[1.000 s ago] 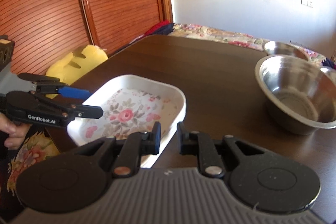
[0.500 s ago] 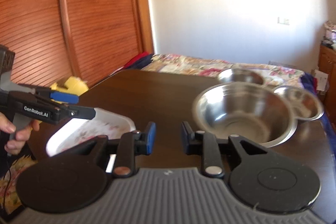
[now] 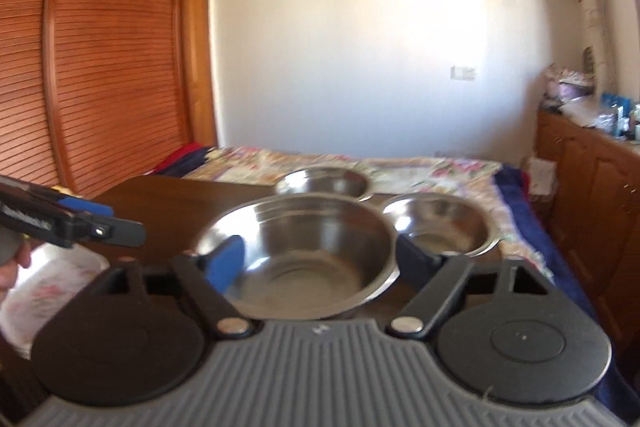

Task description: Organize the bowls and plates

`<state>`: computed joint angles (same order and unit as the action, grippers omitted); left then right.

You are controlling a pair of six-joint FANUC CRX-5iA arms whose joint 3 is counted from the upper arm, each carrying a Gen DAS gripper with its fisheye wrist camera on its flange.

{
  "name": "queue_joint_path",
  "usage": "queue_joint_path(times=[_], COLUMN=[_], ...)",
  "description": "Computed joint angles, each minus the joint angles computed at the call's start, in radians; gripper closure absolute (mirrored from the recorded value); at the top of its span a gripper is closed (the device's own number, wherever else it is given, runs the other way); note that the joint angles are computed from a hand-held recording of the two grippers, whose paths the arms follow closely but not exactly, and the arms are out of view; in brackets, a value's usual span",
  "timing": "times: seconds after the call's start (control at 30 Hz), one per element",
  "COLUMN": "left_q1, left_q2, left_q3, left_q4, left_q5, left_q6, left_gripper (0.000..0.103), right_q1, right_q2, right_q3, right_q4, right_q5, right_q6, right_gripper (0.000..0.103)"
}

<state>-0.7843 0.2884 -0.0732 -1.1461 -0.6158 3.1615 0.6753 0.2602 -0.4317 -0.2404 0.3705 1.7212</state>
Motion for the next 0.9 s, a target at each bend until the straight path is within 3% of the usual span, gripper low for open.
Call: queue_joint_path(times=[0.07, 0.2, 0.47, 0.67, 0.73, 0.9], left_q1=[0.002, 0.018, 0.036, 0.052, 0.065, 0.071], left_q2=[0.02, 0.053, 0.097, 0.12, 0.126, 0.137], left_q3=[0.023, 0.059, 0.102, 0.123, 0.127, 0.139], left_q4=[0.009, 0.048, 0.081, 0.122, 0.154, 0.172], left_q5=[-0.001, 0.012, 0.027, 0.036, 0.046, 0.051], left_q6=[-0.013, -0.049, -0.07, -0.108, -0.125, -0.158], left_gripper=[0.005, 0.005, 0.01, 0.033, 0.05, 0.056], right_q1=[-0.018, -0.029, -0.048, -0.059, -0.06, -0.064], right_q2=[0.023, 0.058, 0.099, 0.109, 0.111, 0.118], right_q3=[-0.004, 0.029, 0.038, 0.031, 0.03, 0.046], right_q4=[0.082, 0.065, 0.168, 0.233, 0.241, 0.245], right_q5=[0.016, 0.024, 0.03, 0.028, 0.036, 0.008], right_q6=[-0.095, -0.069, -0.178, -0.242, -0.249, -0.262], right_gripper=[0.015, 0.015, 0.015, 0.02, 0.023, 0.038])
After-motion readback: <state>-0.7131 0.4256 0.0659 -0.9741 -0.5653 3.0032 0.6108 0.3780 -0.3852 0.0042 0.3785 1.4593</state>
